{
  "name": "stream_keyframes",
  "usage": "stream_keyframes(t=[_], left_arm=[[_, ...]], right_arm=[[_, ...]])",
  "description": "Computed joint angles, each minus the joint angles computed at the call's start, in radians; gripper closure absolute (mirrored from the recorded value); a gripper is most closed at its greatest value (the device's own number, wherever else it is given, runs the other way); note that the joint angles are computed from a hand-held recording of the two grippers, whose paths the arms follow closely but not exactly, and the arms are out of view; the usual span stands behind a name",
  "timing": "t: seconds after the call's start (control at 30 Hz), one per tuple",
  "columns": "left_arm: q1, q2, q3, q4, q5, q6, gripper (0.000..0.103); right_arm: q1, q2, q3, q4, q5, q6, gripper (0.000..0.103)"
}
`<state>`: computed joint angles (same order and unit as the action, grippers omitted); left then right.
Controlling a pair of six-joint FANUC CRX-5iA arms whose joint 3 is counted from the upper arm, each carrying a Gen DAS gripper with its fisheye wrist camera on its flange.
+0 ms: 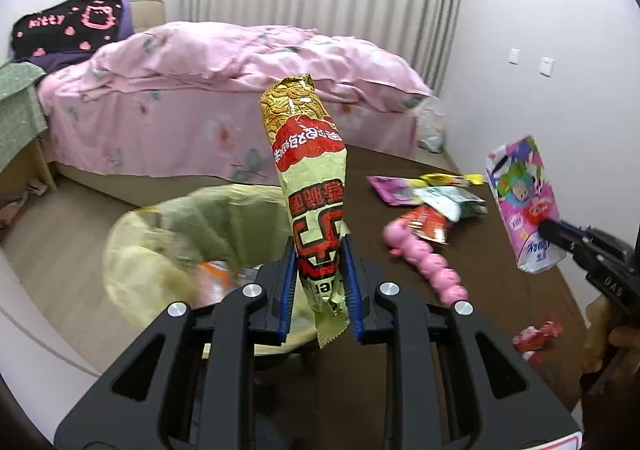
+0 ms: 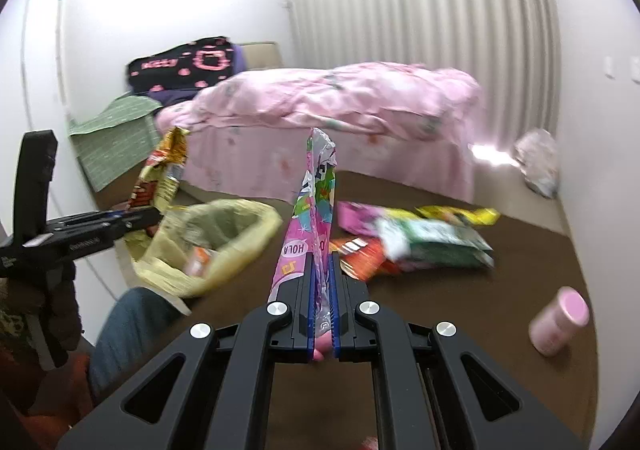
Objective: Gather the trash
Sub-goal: 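Carry the yellow wrapper and pink tissue pack into the yellow trash bag while both tools open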
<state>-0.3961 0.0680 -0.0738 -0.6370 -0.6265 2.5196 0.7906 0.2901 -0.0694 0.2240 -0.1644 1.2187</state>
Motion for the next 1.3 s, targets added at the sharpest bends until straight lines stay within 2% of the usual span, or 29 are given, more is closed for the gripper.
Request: stream_keyframes(t=[0.03,0.1,0.27,0.37,0.77,0.87,1.0,1.13,1.3], left_arm=[[0.003,-0.009,-0.005,-0.006,-0.014,0.001,0.082],[0.013,-0.022,-0.019,-0.019,-0.023,0.012,0.082],[0.047,-0.059,-0.063,-0.025,-0.021,0.054,0.082],[0.071,-0.069,-0.079,-0.016,-0.026,0.059,0.082],[0.111,-0.041,-0.084,0.030,-0.026,0.026,0.082],[0.149,-0.037,-0.106,0.090,0.028,-0.006,0.082],[0.207,-0.012,-0.149,0.225,0.116,-0.113,0.082],[0.216,0.021,-0.140,0.265,0.128,-0.154,0.082],[0.224,0.048,-0.106,0.250,0.108,-0.118,0.082]], right_arm=[[0.010,0.019,0.058,-0.101,-0.037,0.107,0.096],[0.024,0.053,0.147,-0.221,-0.092,0.241,0.096],[0.037,0.130,0.306,-0.363,-0.181,0.400,0.096],[0.034,0.181,0.397,-0.417,-0.233,0.438,0.096],[0.042,0.312,0.601,-0.504,-0.372,0.531,0.096],[0.039,0.356,0.664,-0.523,-0.415,0.541,0.096],[0.040,0.420,0.737,-0.506,-0.468,0.521,0.096],[0.034,0.470,0.798,-0.505,-0.513,0.519,0.096],[0.013,0.519,0.871,-0.551,-0.566,0.520,0.096]])
